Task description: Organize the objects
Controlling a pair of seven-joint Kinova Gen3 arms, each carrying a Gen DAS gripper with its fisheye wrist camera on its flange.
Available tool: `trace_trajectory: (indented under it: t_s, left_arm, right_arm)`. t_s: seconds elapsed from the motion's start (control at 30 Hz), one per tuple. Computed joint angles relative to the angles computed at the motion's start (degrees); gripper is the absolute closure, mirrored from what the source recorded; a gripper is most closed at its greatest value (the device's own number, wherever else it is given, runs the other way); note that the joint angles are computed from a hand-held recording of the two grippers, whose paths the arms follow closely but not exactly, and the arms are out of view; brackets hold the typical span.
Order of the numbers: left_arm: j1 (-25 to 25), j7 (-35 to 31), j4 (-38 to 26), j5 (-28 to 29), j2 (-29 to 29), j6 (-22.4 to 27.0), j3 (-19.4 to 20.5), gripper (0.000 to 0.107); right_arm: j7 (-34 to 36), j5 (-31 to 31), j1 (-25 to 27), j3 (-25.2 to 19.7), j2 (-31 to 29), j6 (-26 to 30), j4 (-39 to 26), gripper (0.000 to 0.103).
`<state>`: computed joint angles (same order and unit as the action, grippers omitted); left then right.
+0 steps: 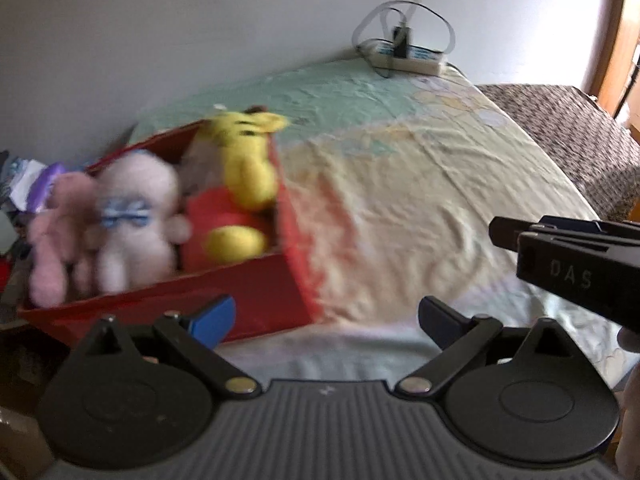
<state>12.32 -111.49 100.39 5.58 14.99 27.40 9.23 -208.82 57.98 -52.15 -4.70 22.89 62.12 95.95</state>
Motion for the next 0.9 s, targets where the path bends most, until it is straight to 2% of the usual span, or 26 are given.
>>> trace_trajectory:
  t_s: [0.17, 0.33, 0.53, 0.7, 0.9]
  left_arm:
    - [-7.4, -8.2, -1.1, 5.7, -0.6, 1.0, 1.0, 0.009]
    - [-10.8, -12.4, -4.2, 7.2, 0.7, 3.5, -0.6, 0.009]
    - [-15.7, -18.7, -6.6, 11.1, 2.1, 4.2, -0.2, 0.009]
    - [-17.1, -20.5, -9.5, 12.4, 3.9, 5.4, -0.9, 0.009]
    - [-17.3, -20.0, -11.4, 12.0, 5.4, 5.3, -1.5, 0.009]
  right_arm:
    - [3.1, -0.1, -1.6, 0.9, 4.3, 2.1, -8.3, 0.057]
    - [6.7, -1.4, -3.5, 3.2, 8.4, 3.6, -16.2, 0.056]
    - [11.2, -2.8, -5.7, 6.7, 13.5, 5.9, -25.2, 0.052]
    - [14.2, -4.7, -6.6, 9.0, 16.4, 7.5, -30.6, 0.052]
    - [17.5, -6.3, -6.6, 10.7, 17.9, 7.0, -33.6, 0.052]
